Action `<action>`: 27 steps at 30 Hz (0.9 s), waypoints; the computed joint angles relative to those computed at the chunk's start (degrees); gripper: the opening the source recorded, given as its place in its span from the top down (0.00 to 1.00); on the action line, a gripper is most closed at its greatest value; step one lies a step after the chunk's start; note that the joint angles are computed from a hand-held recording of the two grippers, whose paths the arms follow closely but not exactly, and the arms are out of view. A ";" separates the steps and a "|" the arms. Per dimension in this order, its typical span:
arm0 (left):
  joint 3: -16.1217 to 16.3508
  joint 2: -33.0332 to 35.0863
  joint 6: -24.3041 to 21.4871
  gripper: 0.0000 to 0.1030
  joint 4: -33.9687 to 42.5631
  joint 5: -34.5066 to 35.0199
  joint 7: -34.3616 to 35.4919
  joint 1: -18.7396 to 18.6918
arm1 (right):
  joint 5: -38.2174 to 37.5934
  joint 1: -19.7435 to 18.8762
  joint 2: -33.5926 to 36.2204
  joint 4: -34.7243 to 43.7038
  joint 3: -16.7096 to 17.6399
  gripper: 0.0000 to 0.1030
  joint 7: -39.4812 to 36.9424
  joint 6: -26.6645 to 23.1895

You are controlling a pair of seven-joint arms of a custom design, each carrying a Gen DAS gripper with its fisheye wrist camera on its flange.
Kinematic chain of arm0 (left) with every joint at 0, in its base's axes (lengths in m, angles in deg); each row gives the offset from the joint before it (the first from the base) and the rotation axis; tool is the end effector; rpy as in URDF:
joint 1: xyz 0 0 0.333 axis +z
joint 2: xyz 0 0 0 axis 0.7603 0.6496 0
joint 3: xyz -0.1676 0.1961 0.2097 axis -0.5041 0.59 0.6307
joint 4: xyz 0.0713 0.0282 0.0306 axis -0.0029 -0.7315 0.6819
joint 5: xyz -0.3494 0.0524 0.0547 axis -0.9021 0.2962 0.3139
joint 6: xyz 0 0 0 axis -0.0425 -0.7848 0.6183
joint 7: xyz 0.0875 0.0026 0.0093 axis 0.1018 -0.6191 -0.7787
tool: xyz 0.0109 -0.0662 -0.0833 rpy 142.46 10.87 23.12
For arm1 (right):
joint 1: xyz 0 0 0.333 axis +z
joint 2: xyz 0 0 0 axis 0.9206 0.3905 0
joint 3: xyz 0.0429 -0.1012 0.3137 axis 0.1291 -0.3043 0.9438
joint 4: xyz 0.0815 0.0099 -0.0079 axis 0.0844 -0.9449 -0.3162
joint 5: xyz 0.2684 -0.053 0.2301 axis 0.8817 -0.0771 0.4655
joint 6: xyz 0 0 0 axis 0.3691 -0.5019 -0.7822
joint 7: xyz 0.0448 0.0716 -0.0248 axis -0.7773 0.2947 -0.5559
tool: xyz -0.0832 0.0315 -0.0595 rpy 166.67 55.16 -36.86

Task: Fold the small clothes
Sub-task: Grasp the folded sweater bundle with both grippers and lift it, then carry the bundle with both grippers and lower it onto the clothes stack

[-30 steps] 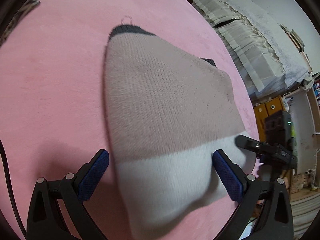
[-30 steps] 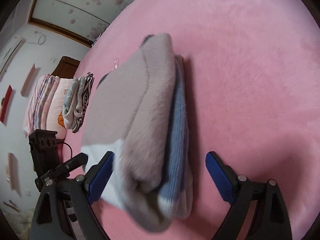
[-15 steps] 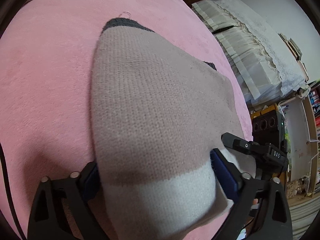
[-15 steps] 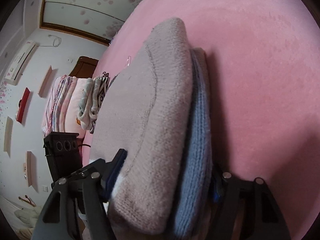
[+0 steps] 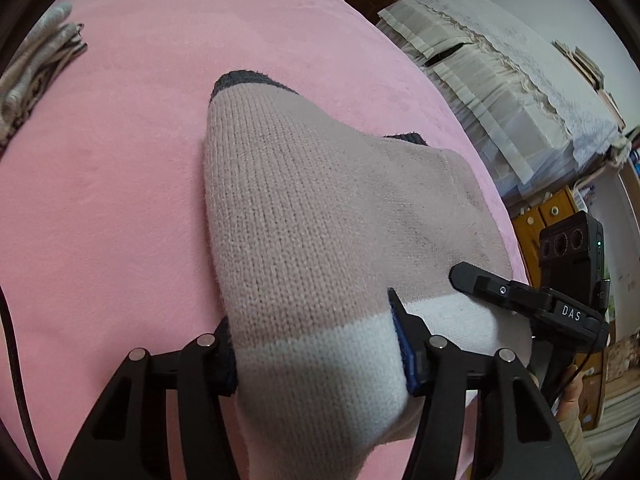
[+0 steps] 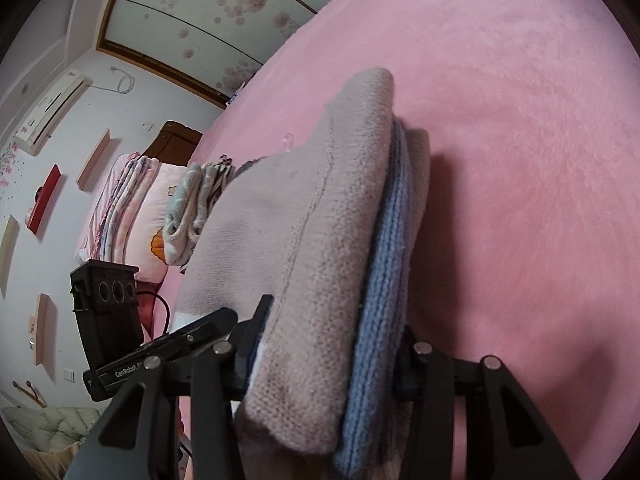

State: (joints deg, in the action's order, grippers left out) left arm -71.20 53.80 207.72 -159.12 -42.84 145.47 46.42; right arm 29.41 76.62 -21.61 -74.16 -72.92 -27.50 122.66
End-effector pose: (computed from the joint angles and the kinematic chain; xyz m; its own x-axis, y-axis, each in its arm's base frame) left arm 0.5313 -0.1040 0.4393 -0.1533 -0.8741 0.4610 -0.9167 -0.0484 -0.3966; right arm 0.4984 0.0928 0.4425 0.1003 -0.6839 -0.7226 -0.9341 0.1853 -0.3051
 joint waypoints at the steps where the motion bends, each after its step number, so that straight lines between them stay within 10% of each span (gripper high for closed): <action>1: 0.18 -1.30 -0.73 0.46 -0.79 0.20 0.14 0.22 | -0.03 0.18 -1.23 -1.06 0.19 0.55 0.38 0.28; 14: 11.57 -25.74 -8.33 0.46 -16.25 6.52 -0.25 -1.04 | 2.85 9.94 -16.90 -10.48 4.25 0.55 9.69 6.48; 21: 21.58 -31.40 -16.42 0.46 -12.36 12.83 1.33 2.68 | -0.10 16.19 -12.24 0.41 6.91 0.55 15.23 9.00; 27: 26.66 -22.43 -22.52 0.46 3.12 13.07 6.52 6.78 | -4.53 18.74 -0.08 18.24 8.59 0.55 19.82 9.82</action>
State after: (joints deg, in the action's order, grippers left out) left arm -44.55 31.37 185.20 -156.00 -29.77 151.99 53.20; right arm 24.88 95.36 -21.69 -55.91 -64.33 -7.68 132.48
